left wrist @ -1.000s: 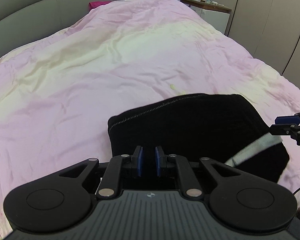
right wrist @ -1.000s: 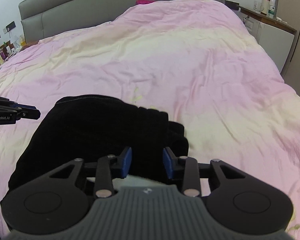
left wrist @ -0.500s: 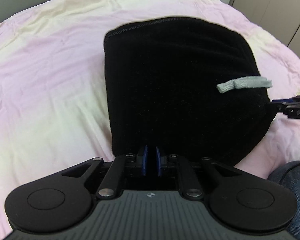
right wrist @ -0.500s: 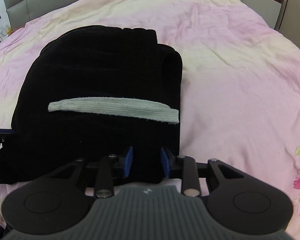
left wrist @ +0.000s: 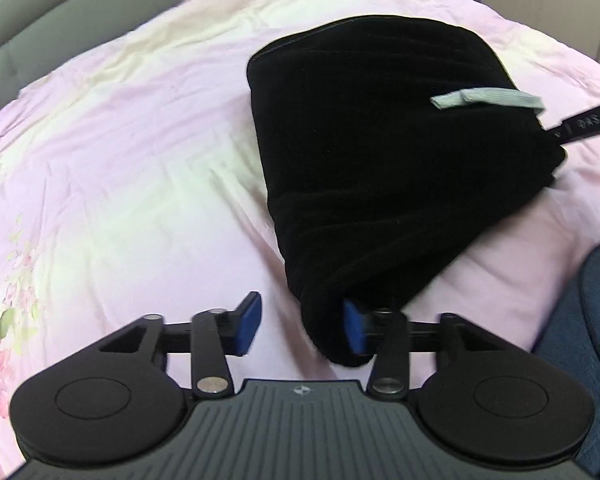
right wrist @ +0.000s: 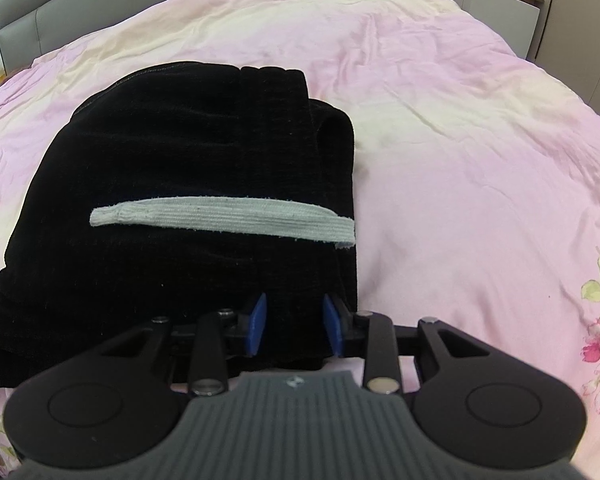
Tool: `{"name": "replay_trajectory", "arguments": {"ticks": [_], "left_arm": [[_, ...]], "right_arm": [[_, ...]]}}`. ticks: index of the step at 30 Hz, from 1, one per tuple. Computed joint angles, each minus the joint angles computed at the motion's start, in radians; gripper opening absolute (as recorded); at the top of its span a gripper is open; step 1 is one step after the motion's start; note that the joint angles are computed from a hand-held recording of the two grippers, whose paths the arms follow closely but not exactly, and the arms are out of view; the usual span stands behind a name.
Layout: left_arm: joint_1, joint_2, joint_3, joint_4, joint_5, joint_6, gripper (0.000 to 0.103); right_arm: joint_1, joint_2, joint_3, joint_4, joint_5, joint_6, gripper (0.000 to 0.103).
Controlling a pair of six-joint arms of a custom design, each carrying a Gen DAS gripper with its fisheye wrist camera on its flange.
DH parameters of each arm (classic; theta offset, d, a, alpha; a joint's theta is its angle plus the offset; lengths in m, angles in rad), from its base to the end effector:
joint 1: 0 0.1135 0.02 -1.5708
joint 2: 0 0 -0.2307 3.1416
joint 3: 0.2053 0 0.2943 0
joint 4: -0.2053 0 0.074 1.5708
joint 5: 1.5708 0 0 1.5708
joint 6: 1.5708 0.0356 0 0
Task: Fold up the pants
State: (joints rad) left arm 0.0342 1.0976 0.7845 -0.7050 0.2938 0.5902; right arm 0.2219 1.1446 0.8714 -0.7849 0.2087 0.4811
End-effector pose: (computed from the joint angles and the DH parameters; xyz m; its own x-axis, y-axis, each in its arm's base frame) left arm 0.2644 -0.0013 0.1952 -0.6404 0.5111 -0.5733 0.5724 0.8153 0.0874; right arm 0.2666 0.0526 0.2088 -0.8073 0.2820 -0.5184 0.2904 0.9546 0.0669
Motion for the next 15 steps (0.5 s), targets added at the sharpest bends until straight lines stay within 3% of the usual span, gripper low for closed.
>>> {"name": "replay_trajectory", "arguments": {"ticks": [1,3,6,10,15], "left_arm": [[-0.009,-0.01,-0.011,0.0,0.013,-0.008,0.015],[-0.049,-0.128,-0.091,0.034,-0.043,0.049,0.013],[-0.083,-0.301,-0.231,0.075,-0.116,0.287,0.011],[-0.088,-0.481,-0.411,0.144,-0.132,0.566,0.011],[-0.081,-0.47,-0.418,0.14,-0.126,0.618,0.01]], "right_arm": [[0.006,-0.004,-0.005,0.003,0.008,0.012,0.029],[0.025,-0.021,-0.007,-0.006,0.035,0.036,0.029],[0.071,-0.081,-0.012,-0.022,0.091,0.045,0.031],[0.089,-0.07,-0.014,-0.025,0.092,0.032,0.033],[0.052,-0.072,-0.029,-0.013,0.049,0.042,0.036]]}}
